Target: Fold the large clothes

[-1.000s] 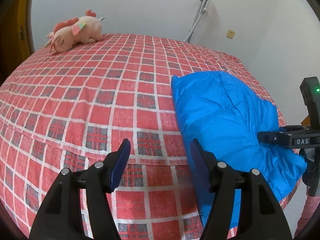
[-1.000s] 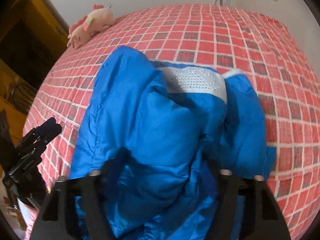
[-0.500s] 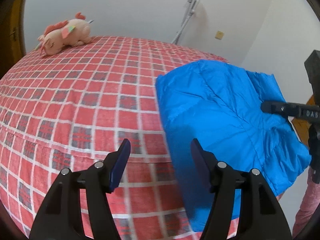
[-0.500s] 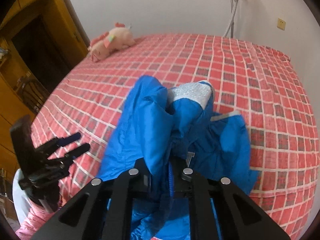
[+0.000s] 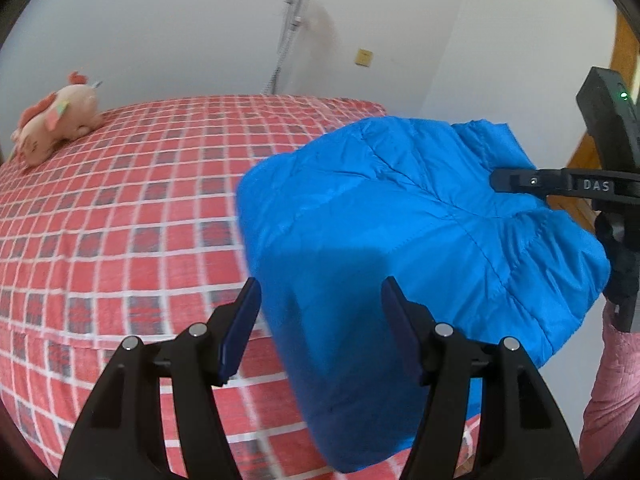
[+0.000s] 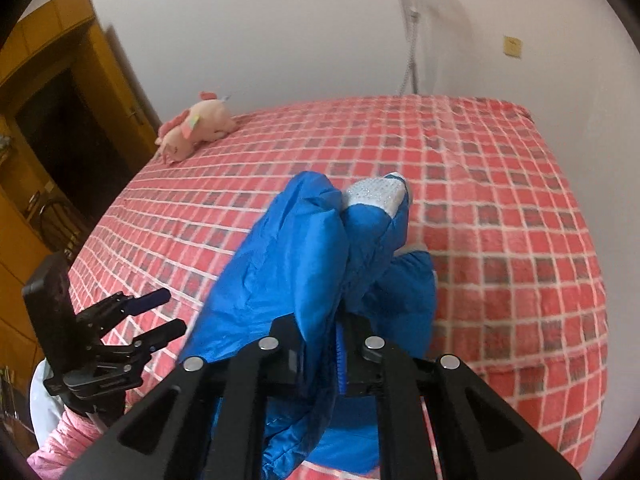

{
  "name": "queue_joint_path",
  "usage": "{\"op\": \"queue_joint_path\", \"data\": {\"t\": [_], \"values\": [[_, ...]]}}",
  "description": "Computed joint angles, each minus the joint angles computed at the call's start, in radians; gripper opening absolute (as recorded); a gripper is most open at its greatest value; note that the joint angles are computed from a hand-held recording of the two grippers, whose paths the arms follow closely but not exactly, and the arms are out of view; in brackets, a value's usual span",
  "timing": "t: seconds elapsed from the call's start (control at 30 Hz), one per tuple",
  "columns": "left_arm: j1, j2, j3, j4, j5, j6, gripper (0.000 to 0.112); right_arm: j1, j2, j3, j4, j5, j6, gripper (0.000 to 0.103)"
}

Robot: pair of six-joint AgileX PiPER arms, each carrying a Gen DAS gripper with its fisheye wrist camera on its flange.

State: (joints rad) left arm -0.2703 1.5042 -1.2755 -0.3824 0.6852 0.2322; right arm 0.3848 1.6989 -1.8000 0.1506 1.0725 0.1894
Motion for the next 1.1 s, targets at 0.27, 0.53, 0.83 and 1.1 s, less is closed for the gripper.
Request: {"op": "queue_joint_path", "data": {"t": [0.27,0.53,0.83,1.1], "values": [[-0.113,0.073,0.006,0.059,-0.044,-0.055,0.061,-0.159,-0.066,0.372,0.185,-0.175,-0.175,0.013],[-0.207,0.067,0.102,0.283,-0.203,-0.279,0.063,-0.17,-0.085,0.576,0.291,-0.367,-0.28,0.022],[-0.163,-0.015,0.101,0.284,-0.147,-0.287,0.062,-0.005,-0.262,0.531,-0.133,-0.301,0.051,0.031],[-0.201,-0.063,0.141,0.384,-0.109,-0.389,0.062,0.147,-0.268,0.481,-0.076,-0.234,-0.021,0.031]]}}
